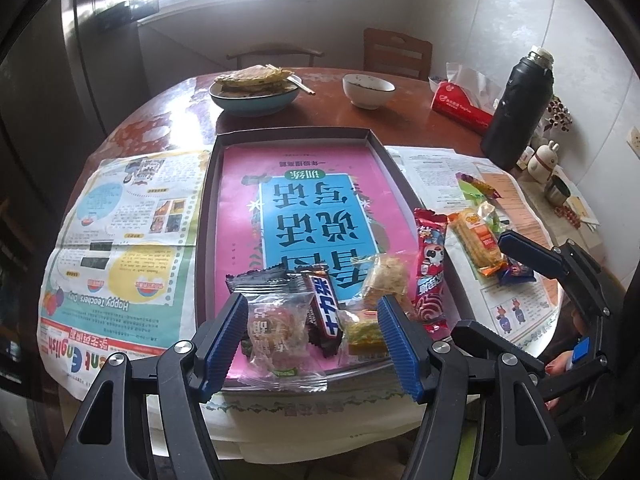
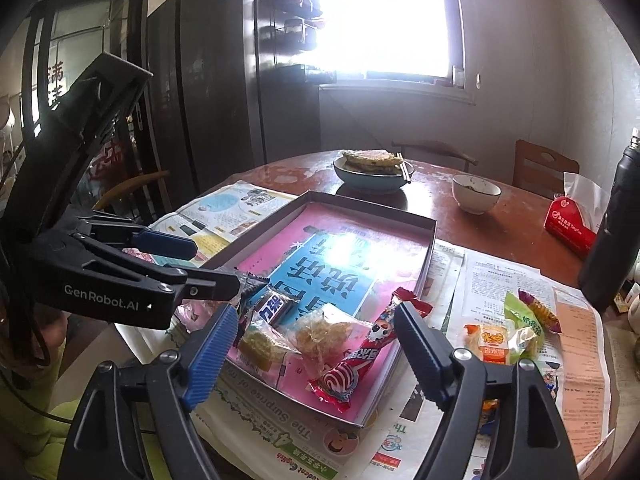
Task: Organize snacks
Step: 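Move both open grippers back from the tray to the snack pile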
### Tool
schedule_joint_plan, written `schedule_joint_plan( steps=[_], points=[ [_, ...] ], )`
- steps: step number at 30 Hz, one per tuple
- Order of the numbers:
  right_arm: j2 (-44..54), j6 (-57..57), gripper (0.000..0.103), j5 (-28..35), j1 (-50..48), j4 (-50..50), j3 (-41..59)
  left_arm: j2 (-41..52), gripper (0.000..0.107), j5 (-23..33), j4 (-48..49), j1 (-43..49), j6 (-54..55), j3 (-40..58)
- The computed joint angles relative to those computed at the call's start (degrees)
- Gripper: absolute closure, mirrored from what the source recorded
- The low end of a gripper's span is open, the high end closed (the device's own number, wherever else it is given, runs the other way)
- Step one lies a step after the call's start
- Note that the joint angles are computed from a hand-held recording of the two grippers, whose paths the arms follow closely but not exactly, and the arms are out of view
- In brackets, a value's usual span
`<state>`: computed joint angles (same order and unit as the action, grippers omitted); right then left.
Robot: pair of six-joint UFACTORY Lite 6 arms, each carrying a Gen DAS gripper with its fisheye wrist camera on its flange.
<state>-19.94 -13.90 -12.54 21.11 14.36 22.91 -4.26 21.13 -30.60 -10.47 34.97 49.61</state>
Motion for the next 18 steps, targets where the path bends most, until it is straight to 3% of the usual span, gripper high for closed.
schedule_joint_plan(
  steps=[18],
  points=[
    [-11.98, 10.55, 0.020, 4.04, -5.09, -11.50, -4.09, -3.26, 0.038, 1.53, 3.87, -4.21, -6.44, 1.35]
  ],
)
